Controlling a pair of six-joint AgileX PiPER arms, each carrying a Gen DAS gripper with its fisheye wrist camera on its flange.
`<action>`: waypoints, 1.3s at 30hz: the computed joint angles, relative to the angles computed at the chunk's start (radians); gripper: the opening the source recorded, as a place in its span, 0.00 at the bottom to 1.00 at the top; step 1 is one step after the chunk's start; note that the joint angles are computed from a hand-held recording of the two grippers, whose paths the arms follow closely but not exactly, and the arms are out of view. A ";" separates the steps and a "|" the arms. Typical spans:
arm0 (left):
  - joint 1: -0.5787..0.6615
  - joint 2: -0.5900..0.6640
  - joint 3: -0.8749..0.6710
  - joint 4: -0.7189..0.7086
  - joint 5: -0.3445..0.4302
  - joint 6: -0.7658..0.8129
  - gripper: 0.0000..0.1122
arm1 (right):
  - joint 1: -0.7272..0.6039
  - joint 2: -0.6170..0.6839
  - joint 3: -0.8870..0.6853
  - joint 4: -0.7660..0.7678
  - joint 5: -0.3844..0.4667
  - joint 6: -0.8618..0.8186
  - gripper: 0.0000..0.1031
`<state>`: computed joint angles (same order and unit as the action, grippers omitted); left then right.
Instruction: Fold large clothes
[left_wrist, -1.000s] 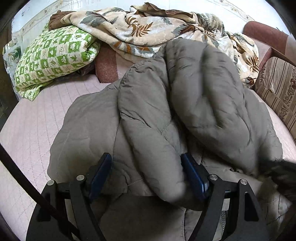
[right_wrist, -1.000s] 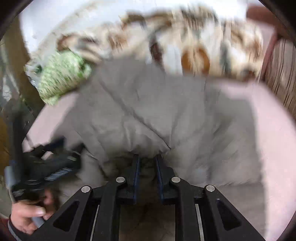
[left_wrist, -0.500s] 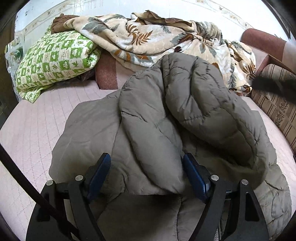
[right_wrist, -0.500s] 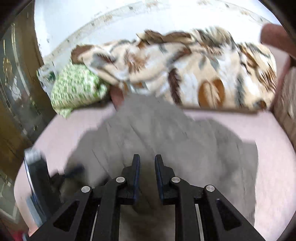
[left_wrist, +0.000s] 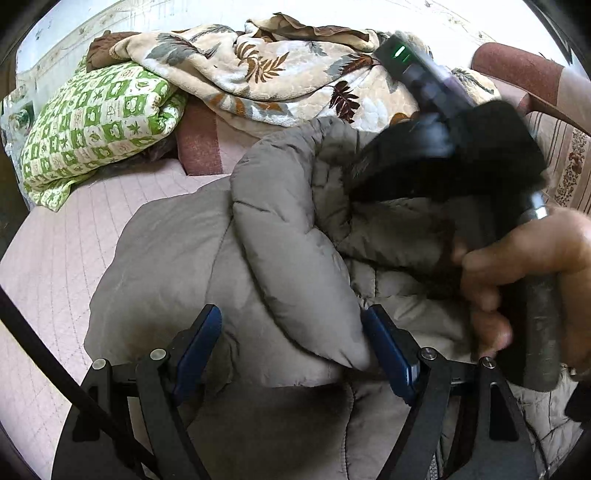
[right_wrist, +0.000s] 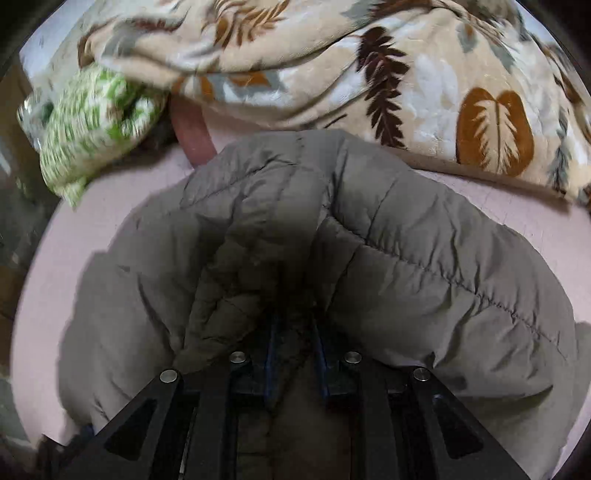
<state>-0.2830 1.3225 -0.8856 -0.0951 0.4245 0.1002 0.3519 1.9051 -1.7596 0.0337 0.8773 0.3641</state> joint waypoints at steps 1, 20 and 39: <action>0.004 -0.004 0.001 -0.014 -0.001 0.012 0.71 | -0.007 -0.035 0.029 0.022 -0.020 -0.014 0.19; -0.056 -0.011 0.022 0.134 -0.014 -0.117 0.71 | 0.065 -0.480 0.717 -0.308 -0.295 0.246 0.36; -0.078 -0.061 0.047 0.130 -0.013 -0.124 0.71 | 0.261 -0.605 0.745 -0.508 -0.196 0.521 0.36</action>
<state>-0.3608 1.2617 -0.8386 0.0349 0.4112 -0.0240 0.6133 1.3002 -1.0142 -0.4738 0.6815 0.8855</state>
